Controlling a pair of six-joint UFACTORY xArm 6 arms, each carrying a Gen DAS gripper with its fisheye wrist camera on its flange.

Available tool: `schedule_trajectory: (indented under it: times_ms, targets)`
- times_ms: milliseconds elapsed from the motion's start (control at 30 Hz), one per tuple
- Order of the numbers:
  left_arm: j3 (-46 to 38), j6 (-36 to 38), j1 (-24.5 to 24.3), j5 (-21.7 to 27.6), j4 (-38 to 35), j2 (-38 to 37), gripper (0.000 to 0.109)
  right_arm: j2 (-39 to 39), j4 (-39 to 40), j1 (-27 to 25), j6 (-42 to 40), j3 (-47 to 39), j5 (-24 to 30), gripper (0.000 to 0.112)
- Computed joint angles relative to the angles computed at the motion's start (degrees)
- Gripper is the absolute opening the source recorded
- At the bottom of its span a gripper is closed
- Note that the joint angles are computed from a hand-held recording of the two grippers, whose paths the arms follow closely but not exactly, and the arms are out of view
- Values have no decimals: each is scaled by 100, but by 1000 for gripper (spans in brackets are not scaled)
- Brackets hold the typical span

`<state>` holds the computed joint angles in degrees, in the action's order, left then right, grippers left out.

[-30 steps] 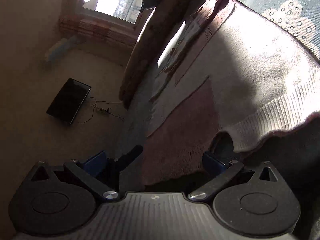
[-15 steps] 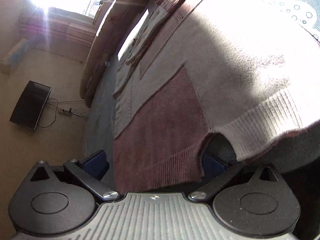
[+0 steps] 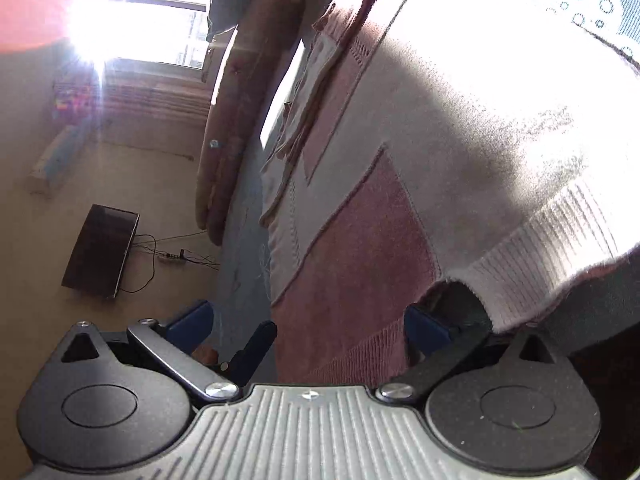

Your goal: Fold clothes

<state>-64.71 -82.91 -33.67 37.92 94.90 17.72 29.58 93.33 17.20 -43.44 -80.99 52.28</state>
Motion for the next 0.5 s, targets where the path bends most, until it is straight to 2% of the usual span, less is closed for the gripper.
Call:
schedule_trajectory:
  times_ms: [133, 233, 500]
  targets:
    - [91, -70, -3, 115, 129, -104, 102, -99, -370, -41, -157, -30, 32, 103]
    - [156, -37, 13, 91, 114, -184, 102, -177, -811, -93, 27, -57, 11, 103]
    - [253, -60, -10, -113, 84, -296, 102, 77, -1097, 31, 338, -199, -119, 103]
